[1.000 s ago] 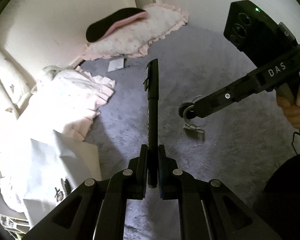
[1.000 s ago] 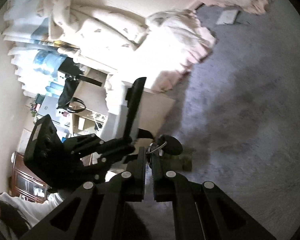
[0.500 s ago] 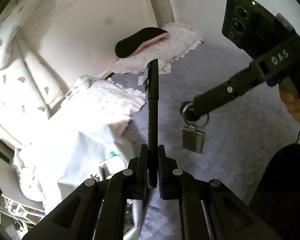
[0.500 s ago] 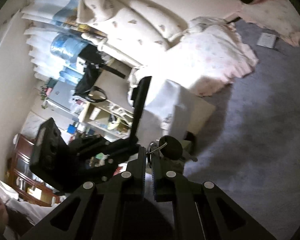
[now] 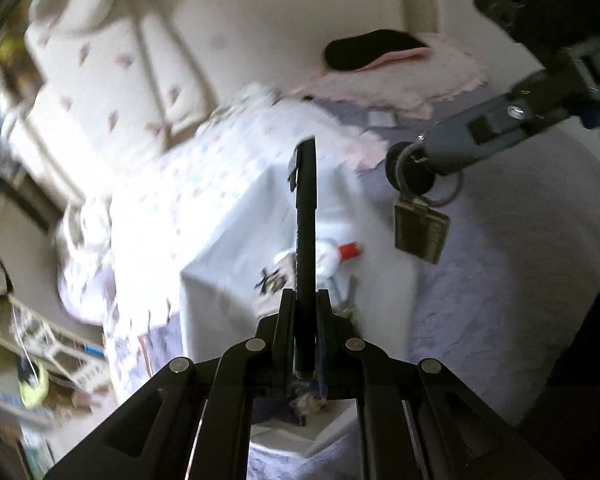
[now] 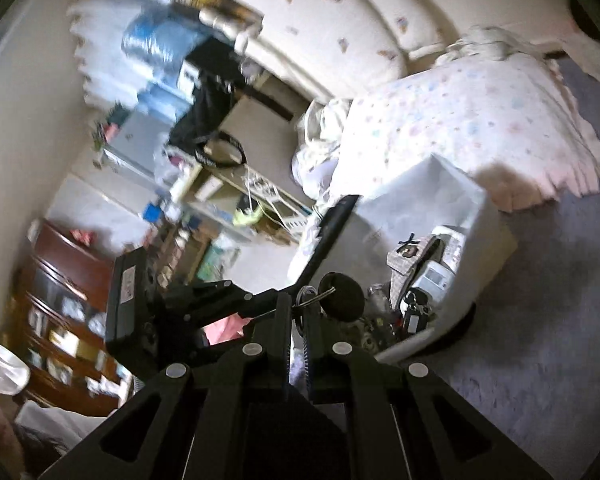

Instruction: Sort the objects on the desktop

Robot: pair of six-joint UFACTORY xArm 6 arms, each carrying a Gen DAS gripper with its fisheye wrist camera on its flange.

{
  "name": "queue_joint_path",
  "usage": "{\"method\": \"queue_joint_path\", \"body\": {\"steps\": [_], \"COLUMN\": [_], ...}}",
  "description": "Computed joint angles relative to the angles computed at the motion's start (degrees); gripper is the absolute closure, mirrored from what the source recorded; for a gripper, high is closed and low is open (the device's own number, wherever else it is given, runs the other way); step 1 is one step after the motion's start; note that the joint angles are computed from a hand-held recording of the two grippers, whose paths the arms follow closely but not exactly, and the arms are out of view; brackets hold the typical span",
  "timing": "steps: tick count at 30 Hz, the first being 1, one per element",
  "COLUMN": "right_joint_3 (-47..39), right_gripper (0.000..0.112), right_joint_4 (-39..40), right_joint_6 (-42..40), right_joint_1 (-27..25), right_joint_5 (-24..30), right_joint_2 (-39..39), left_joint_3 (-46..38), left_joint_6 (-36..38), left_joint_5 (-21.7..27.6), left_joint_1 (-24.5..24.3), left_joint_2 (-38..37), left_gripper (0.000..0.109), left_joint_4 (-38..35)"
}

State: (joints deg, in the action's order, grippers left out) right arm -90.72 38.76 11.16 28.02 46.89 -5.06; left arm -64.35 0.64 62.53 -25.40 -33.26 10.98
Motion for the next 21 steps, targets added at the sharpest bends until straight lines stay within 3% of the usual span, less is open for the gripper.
{"method": "queue_joint_path", "body": {"steps": [7,11,17,21], "right_joint_3": [-17.8,-21.4,-30.0,-32.9], "right_gripper": [0.108,0.108,0.108,0.108], "right_joint_4": [-6.6,-8.1,-34.8,-39.6], "right_joint_6": [2.7,4.7,15.1,13.7], "right_joint_1": [1.6,1.9,6.4,8.5], "right_joint_5": [6.8,7.1,18.5,21.9], "right_joint_2": [15.5,19.6,25.1,28.0], "left_joint_3": [0.1,1.4,4.9,6.0], "left_joint_6": [1.3,1.8,1.2,0.9], "left_joint_5": [-0.8,-3.6,-5.2,-5.3], "left_joint_1": [6.3,7.5,9.1,10.2], "left_joint_2": [3.7,5.4,4.6,5.4], "left_gripper": [0.099,0.100,0.100,0.100], "left_joint_4": [-6.8,-9.5,-9.5,-10.3]}}
